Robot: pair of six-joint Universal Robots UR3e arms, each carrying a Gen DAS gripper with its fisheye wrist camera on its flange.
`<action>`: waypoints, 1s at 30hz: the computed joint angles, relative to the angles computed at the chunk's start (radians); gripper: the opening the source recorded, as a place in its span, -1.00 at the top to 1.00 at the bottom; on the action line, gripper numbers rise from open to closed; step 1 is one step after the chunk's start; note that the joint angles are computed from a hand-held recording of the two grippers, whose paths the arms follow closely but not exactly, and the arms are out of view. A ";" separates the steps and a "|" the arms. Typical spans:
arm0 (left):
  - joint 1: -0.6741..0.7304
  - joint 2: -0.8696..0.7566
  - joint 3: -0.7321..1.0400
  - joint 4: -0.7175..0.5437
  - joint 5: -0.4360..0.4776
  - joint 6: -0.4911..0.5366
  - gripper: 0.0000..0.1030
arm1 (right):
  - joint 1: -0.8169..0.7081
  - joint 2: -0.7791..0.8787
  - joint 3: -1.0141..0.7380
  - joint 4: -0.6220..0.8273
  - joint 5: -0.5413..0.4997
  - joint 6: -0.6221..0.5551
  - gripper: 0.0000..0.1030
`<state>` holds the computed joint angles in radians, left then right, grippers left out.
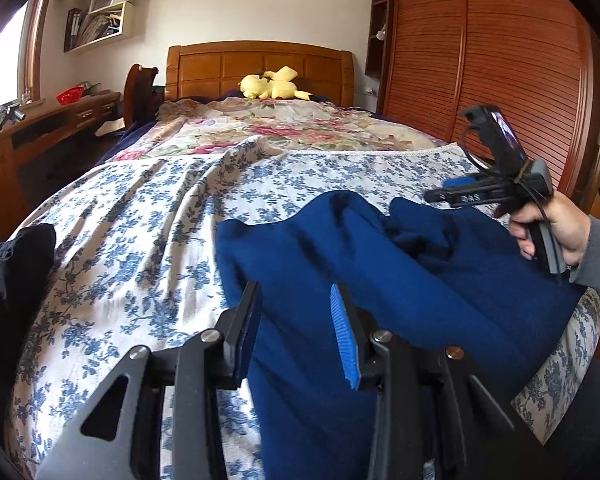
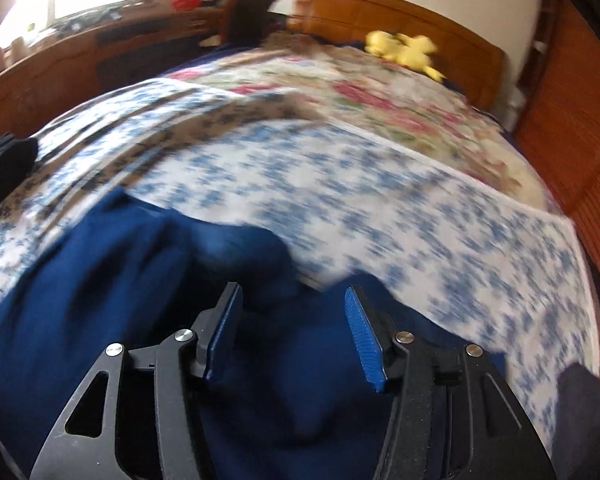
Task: Fold large clothes
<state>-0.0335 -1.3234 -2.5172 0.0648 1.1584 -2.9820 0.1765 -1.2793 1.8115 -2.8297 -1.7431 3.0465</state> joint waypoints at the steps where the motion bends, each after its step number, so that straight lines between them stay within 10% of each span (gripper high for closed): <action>1: -0.015 -0.014 0.008 0.010 0.007 -0.005 0.34 | -0.046 -0.044 0.066 -0.010 0.004 -0.015 -0.06; 20: -0.352 -0.286 0.214 0.088 0.206 -0.079 0.34 | -0.562 -0.202 0.347 0.021 0.222 -0.085 -0.06; 24: -0.376 -0.304 0.230 0.084 0.217 -0.082 0.34 | -0.559 -0.224 0.366 0.000 0.263 -0.117 0.97; 30: -0.394 -0.316 0.244 0.078 0.229 -0.088 0.34 | -0.567 -0.346 0.434 -0.171 0.247 -0.096 0.98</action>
